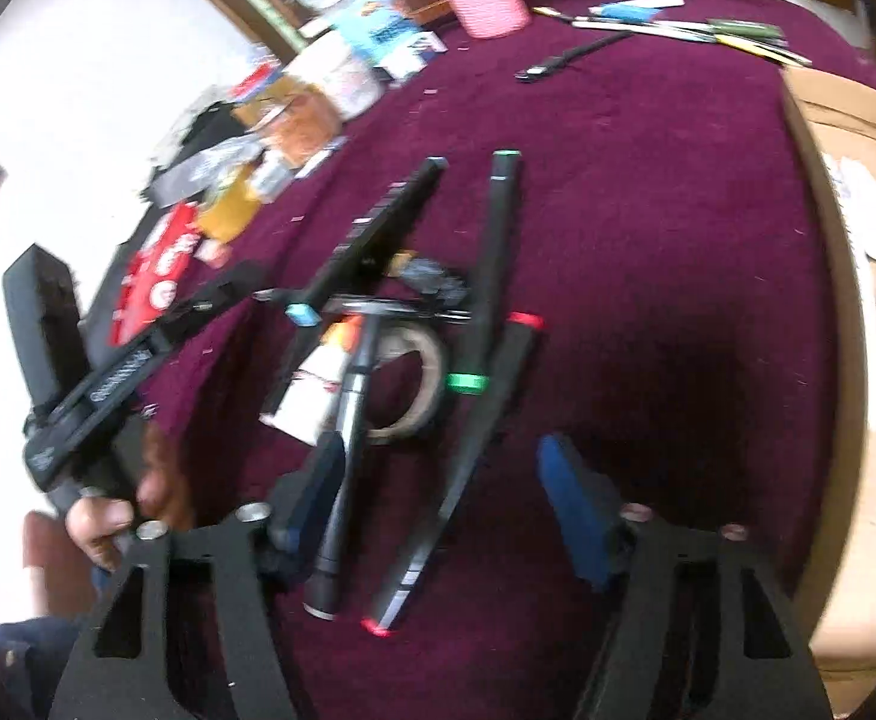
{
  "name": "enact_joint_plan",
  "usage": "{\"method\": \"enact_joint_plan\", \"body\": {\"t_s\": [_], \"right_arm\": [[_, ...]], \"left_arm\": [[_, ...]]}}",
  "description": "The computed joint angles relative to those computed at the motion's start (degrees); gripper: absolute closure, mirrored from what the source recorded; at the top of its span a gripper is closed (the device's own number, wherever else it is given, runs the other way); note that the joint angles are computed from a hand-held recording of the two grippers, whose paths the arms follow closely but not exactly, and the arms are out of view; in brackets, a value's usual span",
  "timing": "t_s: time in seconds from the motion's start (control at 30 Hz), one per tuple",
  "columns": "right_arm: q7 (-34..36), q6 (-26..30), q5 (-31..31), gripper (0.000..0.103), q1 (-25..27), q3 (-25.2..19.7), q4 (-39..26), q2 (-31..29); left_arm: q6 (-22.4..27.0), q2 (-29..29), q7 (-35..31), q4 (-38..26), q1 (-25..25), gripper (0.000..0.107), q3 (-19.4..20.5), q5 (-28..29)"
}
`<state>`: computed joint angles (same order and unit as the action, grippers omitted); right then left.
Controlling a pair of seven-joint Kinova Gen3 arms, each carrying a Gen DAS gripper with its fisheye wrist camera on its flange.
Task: Organize rigid objects
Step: 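Move both tools back toward the black markers on the table, then grasp a red-tipped black marker with the right tool while the left tool grasps another black marker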
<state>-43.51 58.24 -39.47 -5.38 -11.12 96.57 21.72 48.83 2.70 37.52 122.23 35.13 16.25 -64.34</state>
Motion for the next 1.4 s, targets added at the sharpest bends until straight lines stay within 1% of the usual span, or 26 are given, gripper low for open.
{"method": "enact_joint_plan", "body": {"t_s": [0.03, 0.07, 0.17, 0.23, 0.27, 0.3, 0.33, 0.37, 0.4, 0.43, 0.5, 0.53, 0.63, 0.67, 0.73, 0.77, 0.83, 0.93, 1.0, 1.03, 1.1, 1.2, 1.23, 1.3, 1.33, 1.4], "right_arm": [[-0.42, 0.01, 0.24, 0.062, -0.12, 0.14, 0.03, 0.13], [-0.57, 0.13, 0.59, 0.063, -0.51, 0.47, 0.32, 0.13], [-1.0, -3.4, 1.5, 0.064, -0.9, -0.48, 2.53, -1.61], [-1.25, -6.3, 3.12, 0.064, -0.22, -3.34, 4.06, -2.69], [-1.6, -8.63, 4.13, 0.064, -1.2, -3.57, 5.29, -3.85], [-2.14, -10.96, 5.36, 0.066, -3.1, -2.76, 6.6, -5.19], [-2.61, -13.29, 7.51, 0.075, -5.75, -1.6, 7.66, -6.58], [-3.98, -15.62, 9.84, 0.081, -8.4, -0.05, 8.57, -7.66], [-5.28, -17.65, 11.31, 0.084, -9.99, 0.98, 9.48, -8.5], [-6.04, -18.76, 11.84, 0.085, -10.51, 1.21, 10.02, -8.71], [-6.1, -18.22, 11.52, 0.089, -8.74, 0.44, 9.85, -8.63], [-5.53, -18.2, 10.5, 0.09, -7.83, 0.76, 10.02, -8.66], [-0.34, -16.62, 5.15, 0.09, -2.64, -1.14, 9.86, -7.35], [1.99, -15.78, 2.83, 0.09, -1.32, -1.24, 9.92, -6.95], [5.54, -15.57, -0.47, 0.09, 0.09, -1.38, 10.59, -6.59], [6.73, -15.84, -1.32, 0.09, 0.22, -1.44, 10.74, -6.4], [8.4, -16.48, -2.57, 0.09, 0.16, -1.62, 10.88, -5.99], [11.29, -14.9, -5.07, 0.09, 1.58, -1.53, 10.87, -5.48], [12.65, -13.65, -6.49, 0.09, 2.29, -1.31, 10.64, -4.84], [13.36, -13.1, -7.1, 0.09, 2.62, -1.21, 10.52, -4.53], [14.44, -12.62, -7.99, 0.09, 2.91, -1.05, 10.58, -4.24], [15.56, -12.0, -8.8, 0.09, 3.12, -0.78, 10.55, -3.99], [15.75, -11.58, -9.08, 0.09, 3.27, -0.68, 10.43, -3.79], [16.07, -10.49, -9.6, 0.09, 3.63, -0.49, 9.96, -3.19], [16.2, -10.15, -9.74, 0.09, 3.73, -0.41, 9.8, -2.99], [16.39, -10.12, -9.86, 0.09, 3.69, -0.31, 9.84, -2.94]], "left_arm": [[-0.08, -0.06, 0.1, 0.06, -0.06, 0.057, -0.05, 0.13], [-0.33, -0.14, 0.1, 0.15, -0.19, 0.057, -0.13, 0.17], [-0.66, -0.44, 0.57, 0.5, -0.39, 0.057, -0.09, -0.04], [-0.59, -0.51, 0.81, 0.59, -0.46, 0.057, 0.01, -0.02], [-1.45, -0.85, 1.04, 0.96, -0.74, 0.057, -0.16, -0.02], [-2.1, -1.14, 1.44, 1.29, -1.0, 0.057, -0.22, -0.08], [-2.63, -1.41, 1.45, 1.5, -1.32, 0.057, -0.26, 0.25], [-3.3, -1.7, 0.63, 1.5, -1.66, 0.057, -0.41, 1.01], [-4.9, -2.17, -1.12, 1.6, -2.3, 0.057, -0.59, 2.32], [-6.76, -2.71, -3.45, 1.69, -2.98, 0.057, -0.72, 3.83], [-9.37, -4.02, -8.11, 1.78, -4.29, 0.057, -0.48, 7.13], [-10.91, -4.63, -10.44, 1.99, -4.8, 0.057, -0.46, 8.61], [-13.65, -5.57, -17.44, 1.92, -3.67, 0.058, -1.84, 12.58], [-13.57, -5.36, -19.77, 1.5, -4.04, 0.058, -1.4, 14.08], [-11.38, -4.38, -24.43, -0.16, -6.48, 0.059, 1.05, 17.48], [-10.56, -3.55, -26.66, -1.07, -7.06, 0.06, 0.94, 19.53], [-11.36, -2.92, -29.88, -1.75, -7.71, 0.063, -0.36, 22.11], [-11.12, -1.35, -34.9, -3.67, -8.31, 0.064, -1.55, 25.33], [-9.34, 0.83, -39.11, -6.17, -8.37, 0.068, -2.38, 27.89], [-8.64, 1.79, -40.36, -7.09, -8.61, 0.069, -2.5, 28.65], [-7.06, 2.97, -41.81, -8.82, -7.38, 0.069, -3.88, 28.59], [-5.3, 4.26, -43.36, -10.76, -6.68, 0.075, -5.38, 28.81], [-5.43, 4.64, -44.54, -11.12, -6.7, 0.076, -6.2, 29.59], [-6.71, 4.95, -45.39, -10.62, -7.88, 0.078, -6.43, 30.69], [-6.3, 5.2, -44.99, -10.73, -6.91, 0.082, -7.22, 29.84], [-3.13, 6.36, -44.51, -12.05, -5.35, 0.086, -7.21, 28.55]]}}
